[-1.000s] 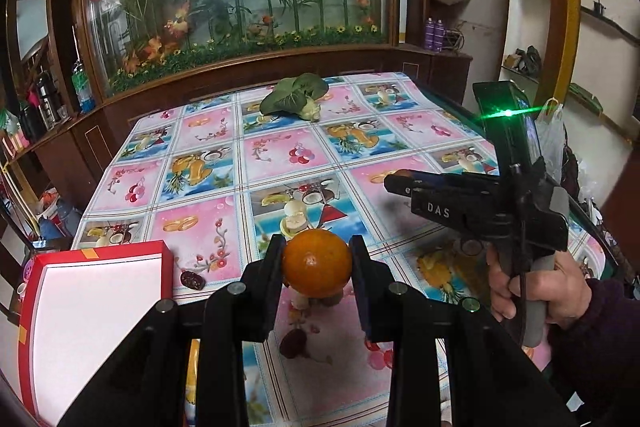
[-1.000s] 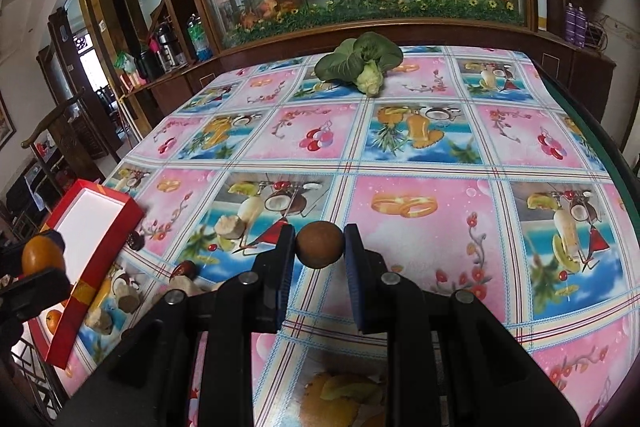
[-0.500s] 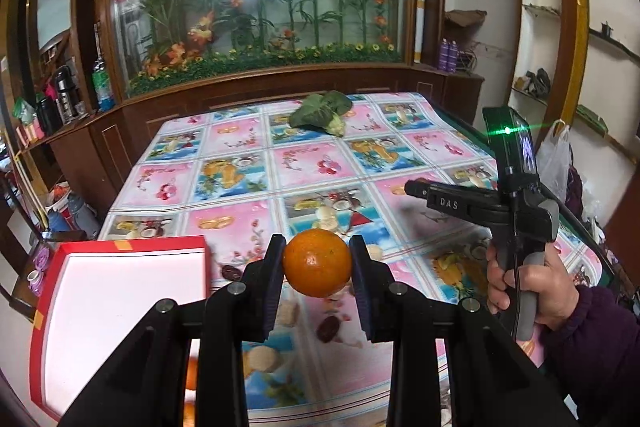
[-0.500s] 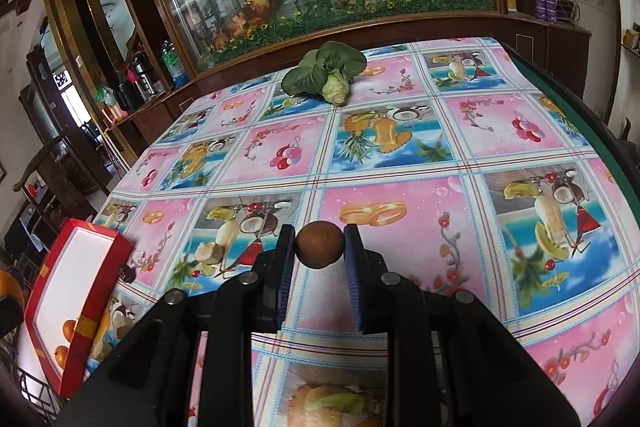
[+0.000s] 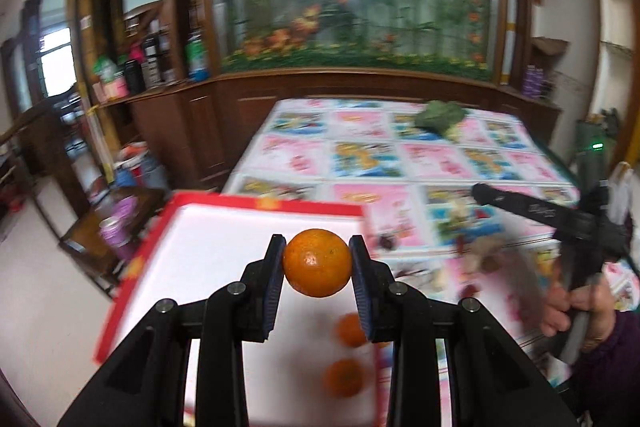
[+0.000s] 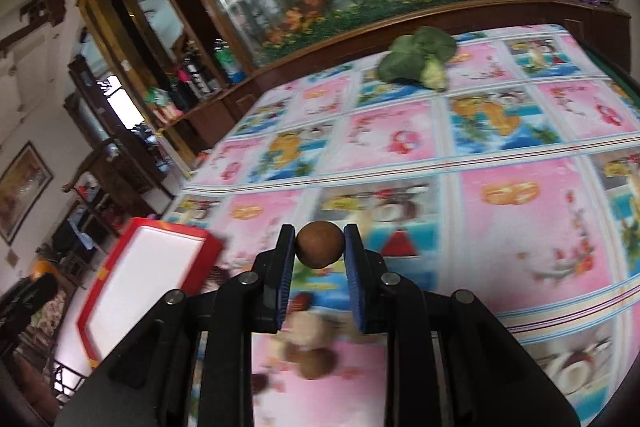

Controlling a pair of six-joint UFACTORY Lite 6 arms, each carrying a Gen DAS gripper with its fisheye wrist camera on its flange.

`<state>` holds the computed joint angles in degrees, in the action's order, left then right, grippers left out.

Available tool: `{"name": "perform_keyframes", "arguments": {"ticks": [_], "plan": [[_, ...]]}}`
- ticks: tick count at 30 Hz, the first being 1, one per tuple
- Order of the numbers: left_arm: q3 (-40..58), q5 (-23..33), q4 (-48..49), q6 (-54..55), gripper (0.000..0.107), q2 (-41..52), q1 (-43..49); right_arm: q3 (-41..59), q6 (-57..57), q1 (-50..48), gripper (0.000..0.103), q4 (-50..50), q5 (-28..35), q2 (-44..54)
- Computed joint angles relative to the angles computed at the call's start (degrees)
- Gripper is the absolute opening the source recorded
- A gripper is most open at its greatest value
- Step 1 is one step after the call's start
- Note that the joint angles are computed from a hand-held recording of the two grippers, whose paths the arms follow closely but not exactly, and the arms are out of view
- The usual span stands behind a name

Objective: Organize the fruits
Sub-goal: 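Carry the orange and kiwi into the tray and open both tools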

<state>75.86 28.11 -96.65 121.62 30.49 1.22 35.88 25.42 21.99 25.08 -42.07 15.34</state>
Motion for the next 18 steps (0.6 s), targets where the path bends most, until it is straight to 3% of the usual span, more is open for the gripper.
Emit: {"name": "perform_keyframes", "arguments": {"ticks": [7, 13, 18], "plan": [[6.82, -3.33, 4.96, -3.75, 0.031, 7.31, 4.93, 14.5, 2.06, 7.67, 0.027, -7.39, 1.75, 8.88], [9.47, -5.22, 8.38, -5.25, 0.031, 11.98, 4.63, 33.25, -0.72, 11.88, 0.027, -10.18, 12.09, 20.87], [11.83, -5.5, 11.29, -7.6, 0.031, 14.74, 5.21, 46.17, -6.83, 13.3, 0.027, -6.93, 20.74, 29.17]]}}
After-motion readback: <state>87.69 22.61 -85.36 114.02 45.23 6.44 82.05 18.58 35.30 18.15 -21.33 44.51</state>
